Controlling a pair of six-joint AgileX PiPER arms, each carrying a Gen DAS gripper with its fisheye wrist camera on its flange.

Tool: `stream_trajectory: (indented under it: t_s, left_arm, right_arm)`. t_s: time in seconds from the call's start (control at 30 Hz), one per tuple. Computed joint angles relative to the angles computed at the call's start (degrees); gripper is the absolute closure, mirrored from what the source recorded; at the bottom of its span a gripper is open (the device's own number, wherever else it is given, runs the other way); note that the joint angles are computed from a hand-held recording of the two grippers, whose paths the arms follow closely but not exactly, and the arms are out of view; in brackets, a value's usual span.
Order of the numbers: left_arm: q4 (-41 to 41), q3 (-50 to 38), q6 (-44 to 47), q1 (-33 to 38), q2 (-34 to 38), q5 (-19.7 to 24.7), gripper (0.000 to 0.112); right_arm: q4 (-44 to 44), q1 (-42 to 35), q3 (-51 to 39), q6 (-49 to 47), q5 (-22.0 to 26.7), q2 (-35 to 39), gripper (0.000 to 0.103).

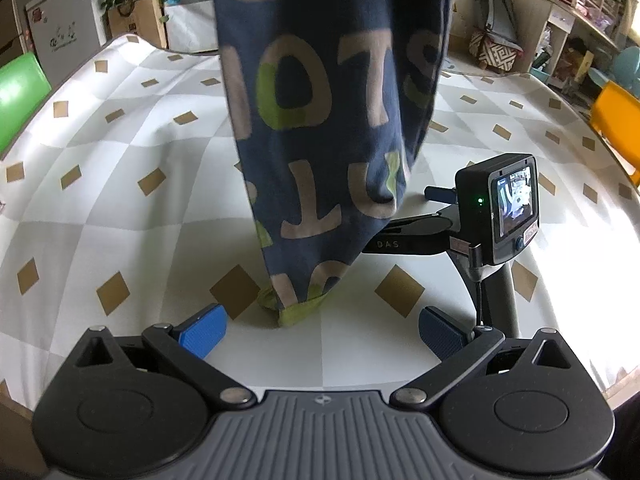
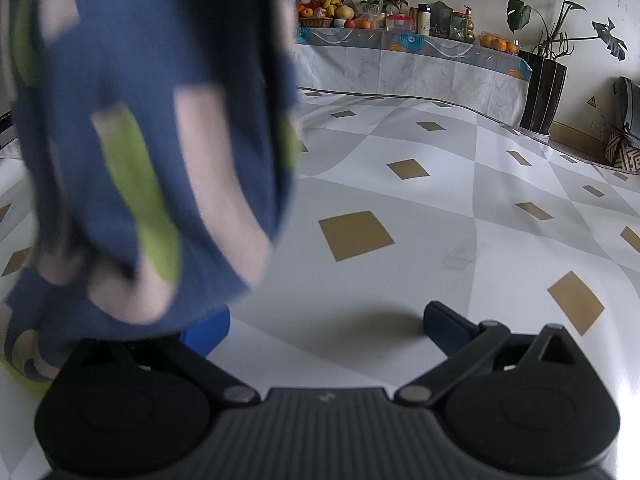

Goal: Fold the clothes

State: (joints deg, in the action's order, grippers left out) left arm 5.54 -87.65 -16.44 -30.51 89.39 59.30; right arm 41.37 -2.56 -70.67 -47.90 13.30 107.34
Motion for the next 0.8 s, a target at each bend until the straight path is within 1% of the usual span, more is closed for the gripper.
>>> stream_trajectory:
  t_s: [0.27, 0.33, 0.47, 0.8]
  left_arm:
    - [1.6, -0.2, -1.3, -0.7, 0.5, 0.0, 0.010]
    - [1.0, 0.3, -1.1, -0.3, 0.5, -0.5, 0.010]
    - [-0.9, -0.6, 0.0, 1.1, 1.4, 0.6, 0.010]
    - [-0.9, -0.9, -0.2, 1.6, 2.0, 1.1, 0.010]
  right_arm:
    - [0.0, 0.1, 0.3, 0.0, -0.1, -0.2, 0.000]
    - [0.0, 0.1, 0.3, 0.0, -0.1, -0.2, 0.000]
    - [0.0, 0.1, 0.3, 0.0, -0.2, -0.2, 0.000]
    - [0.1, 0.2, 0.6, 0.0, -0.3, -0.4, 0.000]
